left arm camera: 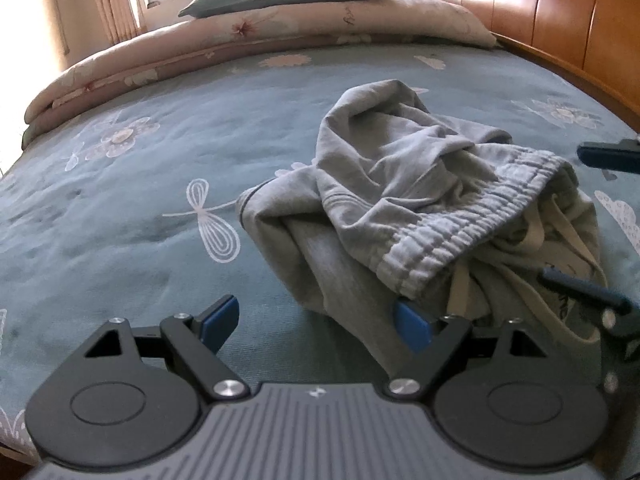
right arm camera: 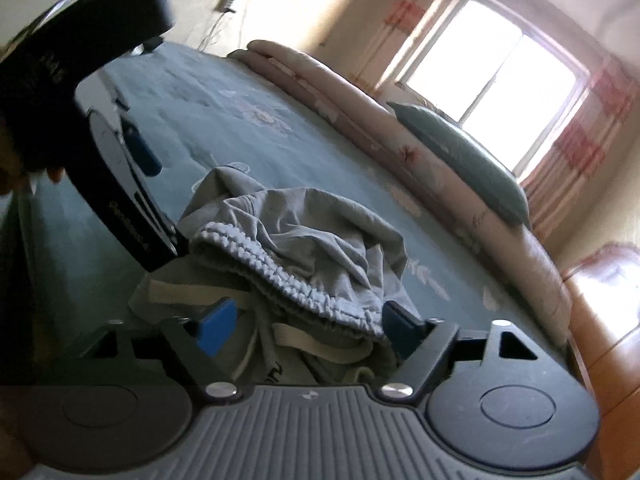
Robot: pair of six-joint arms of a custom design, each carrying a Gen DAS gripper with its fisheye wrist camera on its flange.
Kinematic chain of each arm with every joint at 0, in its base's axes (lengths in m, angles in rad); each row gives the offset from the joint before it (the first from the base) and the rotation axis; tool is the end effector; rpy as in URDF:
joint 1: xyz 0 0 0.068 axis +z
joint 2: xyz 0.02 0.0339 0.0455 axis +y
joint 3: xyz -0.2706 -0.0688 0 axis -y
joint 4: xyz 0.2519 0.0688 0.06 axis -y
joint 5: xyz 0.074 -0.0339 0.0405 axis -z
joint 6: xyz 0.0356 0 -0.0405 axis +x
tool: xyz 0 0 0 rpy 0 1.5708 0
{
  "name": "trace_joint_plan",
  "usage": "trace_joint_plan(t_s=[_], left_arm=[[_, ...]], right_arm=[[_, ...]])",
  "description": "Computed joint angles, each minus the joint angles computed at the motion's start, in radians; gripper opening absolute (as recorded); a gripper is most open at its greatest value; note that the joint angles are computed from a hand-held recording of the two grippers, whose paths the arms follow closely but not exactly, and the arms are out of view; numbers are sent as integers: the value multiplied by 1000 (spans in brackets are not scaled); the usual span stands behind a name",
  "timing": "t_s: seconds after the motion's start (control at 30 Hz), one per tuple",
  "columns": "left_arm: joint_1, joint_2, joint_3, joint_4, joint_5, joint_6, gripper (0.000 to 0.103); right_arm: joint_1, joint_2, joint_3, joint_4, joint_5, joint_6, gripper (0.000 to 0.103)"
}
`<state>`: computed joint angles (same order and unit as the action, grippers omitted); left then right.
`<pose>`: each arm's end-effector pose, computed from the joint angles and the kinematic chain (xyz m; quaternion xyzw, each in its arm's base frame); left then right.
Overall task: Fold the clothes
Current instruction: 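Grasp the sweatpants waistband with the right gripper and lift it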
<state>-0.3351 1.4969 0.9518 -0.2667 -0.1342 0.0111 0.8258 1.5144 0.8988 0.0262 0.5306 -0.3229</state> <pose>0.3054 -0.1013 0.2248 0.1352 0.9172 0.0018 0.3748 0.2384 0.2319 0.2290 -0.3587 0.7817 -0.1108 0.4980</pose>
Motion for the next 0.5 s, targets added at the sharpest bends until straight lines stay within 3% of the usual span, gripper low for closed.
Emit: trace_joint_plan(t_s=[0.03,0.13,0.23,0.5], left_arm=[[1,4,2,-2,1,1,85],[11,5,-8,-5,16,-11,85],[22,-1,-23,-11,41,-18,85],[37,-37,-39,-12,64,20,85]], right_arm=[[-1,2,3,0,1,-13,67],[-15,30,34,-25,-28,-23,59],[-18,78,65,-13,-32,-98,58],[15,257,109,151,27,-437,54]])
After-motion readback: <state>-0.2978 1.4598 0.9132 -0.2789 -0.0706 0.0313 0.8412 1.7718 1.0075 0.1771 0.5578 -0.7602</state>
